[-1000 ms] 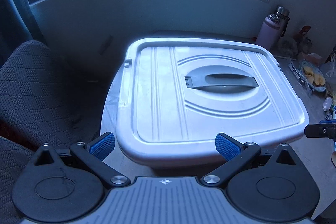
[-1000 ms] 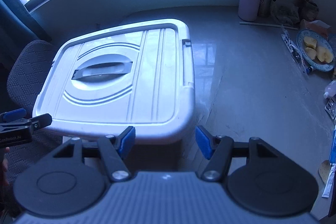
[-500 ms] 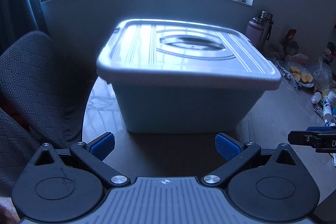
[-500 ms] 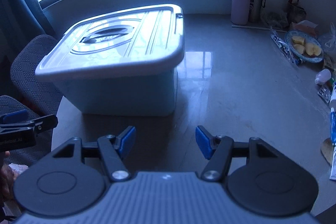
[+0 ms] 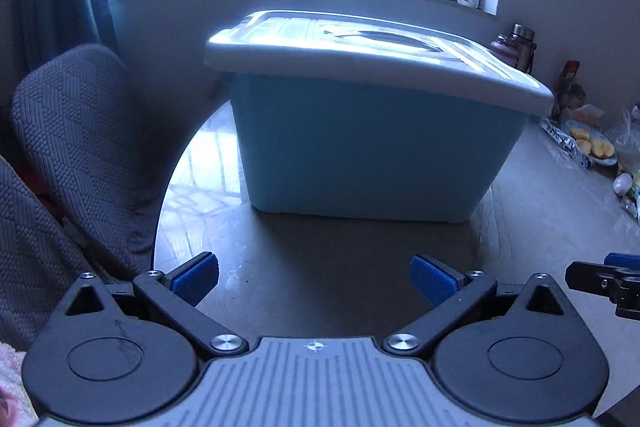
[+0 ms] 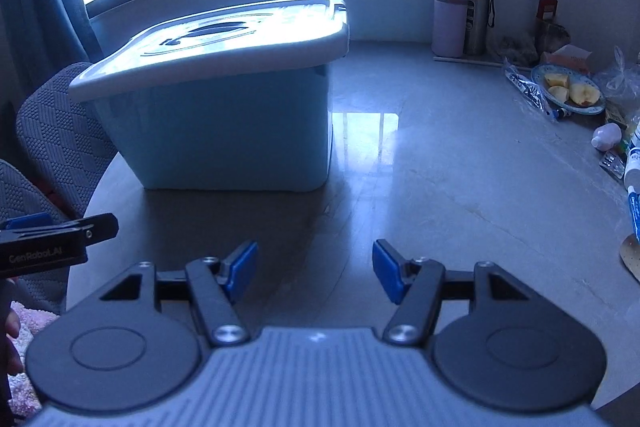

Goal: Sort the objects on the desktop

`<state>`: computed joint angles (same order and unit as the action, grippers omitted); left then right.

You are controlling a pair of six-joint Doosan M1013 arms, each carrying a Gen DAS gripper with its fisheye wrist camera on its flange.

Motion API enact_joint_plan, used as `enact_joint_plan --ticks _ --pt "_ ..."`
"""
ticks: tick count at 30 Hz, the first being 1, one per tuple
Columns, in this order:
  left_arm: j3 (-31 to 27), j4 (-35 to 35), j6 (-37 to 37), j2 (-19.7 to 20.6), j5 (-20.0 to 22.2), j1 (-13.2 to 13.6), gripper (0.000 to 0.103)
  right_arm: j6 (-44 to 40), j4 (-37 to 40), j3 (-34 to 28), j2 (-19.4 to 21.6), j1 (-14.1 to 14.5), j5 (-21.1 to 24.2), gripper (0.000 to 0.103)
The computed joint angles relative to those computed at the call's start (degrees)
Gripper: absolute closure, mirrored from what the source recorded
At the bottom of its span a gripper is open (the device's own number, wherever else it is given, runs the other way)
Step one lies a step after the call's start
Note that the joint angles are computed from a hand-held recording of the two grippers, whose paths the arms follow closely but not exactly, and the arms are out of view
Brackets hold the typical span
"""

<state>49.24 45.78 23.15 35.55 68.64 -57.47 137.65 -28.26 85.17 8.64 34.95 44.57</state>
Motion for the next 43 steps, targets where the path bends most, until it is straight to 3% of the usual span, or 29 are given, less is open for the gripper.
enact_joint_plan --ticks 5,17,43 --pt "1.61 2.75 -1.59 -0.33 -1.16 -0.34 0.000 6.31 -4.36 2.31 -0.57 0.76 -1.83 0.040" --pt "2.04 4.03 2.38 0.22 -1.37 -1.28 0.000 14.20 -12.44 4.81 -0.81 2.10 -4.50 0.040" --pt "1.88 4.07 0.50 0.33 -1.12 -1.68 0.000 14.15 -13.51 5.39 -1.16 2.60 -4.97 0.040"
